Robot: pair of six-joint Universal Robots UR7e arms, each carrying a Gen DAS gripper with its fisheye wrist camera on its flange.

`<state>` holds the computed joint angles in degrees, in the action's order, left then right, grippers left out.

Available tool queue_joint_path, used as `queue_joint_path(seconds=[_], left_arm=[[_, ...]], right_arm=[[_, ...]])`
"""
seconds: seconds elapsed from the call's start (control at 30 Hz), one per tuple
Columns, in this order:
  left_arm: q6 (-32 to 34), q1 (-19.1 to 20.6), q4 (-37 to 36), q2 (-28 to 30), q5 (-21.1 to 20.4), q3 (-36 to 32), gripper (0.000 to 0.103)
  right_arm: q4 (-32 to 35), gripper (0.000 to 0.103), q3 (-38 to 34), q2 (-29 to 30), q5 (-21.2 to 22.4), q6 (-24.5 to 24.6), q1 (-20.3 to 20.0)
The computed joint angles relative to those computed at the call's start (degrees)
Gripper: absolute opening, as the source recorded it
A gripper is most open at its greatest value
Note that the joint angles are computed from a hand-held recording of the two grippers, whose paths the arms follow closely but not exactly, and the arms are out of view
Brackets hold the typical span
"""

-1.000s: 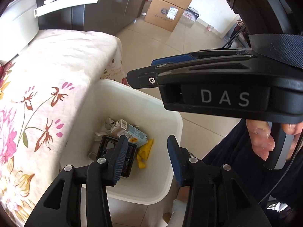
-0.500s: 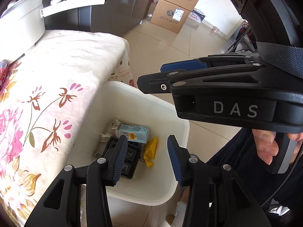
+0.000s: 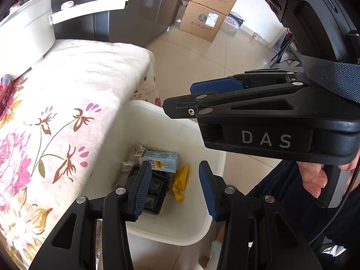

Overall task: Collect trash
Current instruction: 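Move both open tools back over the table toward the red can and tissue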

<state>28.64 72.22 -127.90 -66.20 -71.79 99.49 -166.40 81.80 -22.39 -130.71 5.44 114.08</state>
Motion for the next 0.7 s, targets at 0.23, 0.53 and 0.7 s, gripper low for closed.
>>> queue_joint_path(seconds=[0.23, 0.53, 0.7], left_arm=[[0.26, -0.17, -1.22, -0.09, 0.76, 0.3, 0.046], [-0.02, 0.21, -2.22, 0.11, 0.89, -0.99, 0.046], [-0.44, 0.4, -3.58, -0.09, 0.96, -1.95, 0.046]], right_arm=[[0.69, 0.045, -0.27, 0.2, -0.02, 0.13, 0.05], [0.67, 0.046, -1.08, 0.52, 0.36, -0.31, 0.41], [-0.73, 0.047, -1.86, 0.85, 0.14, -0.5, 0.96]])
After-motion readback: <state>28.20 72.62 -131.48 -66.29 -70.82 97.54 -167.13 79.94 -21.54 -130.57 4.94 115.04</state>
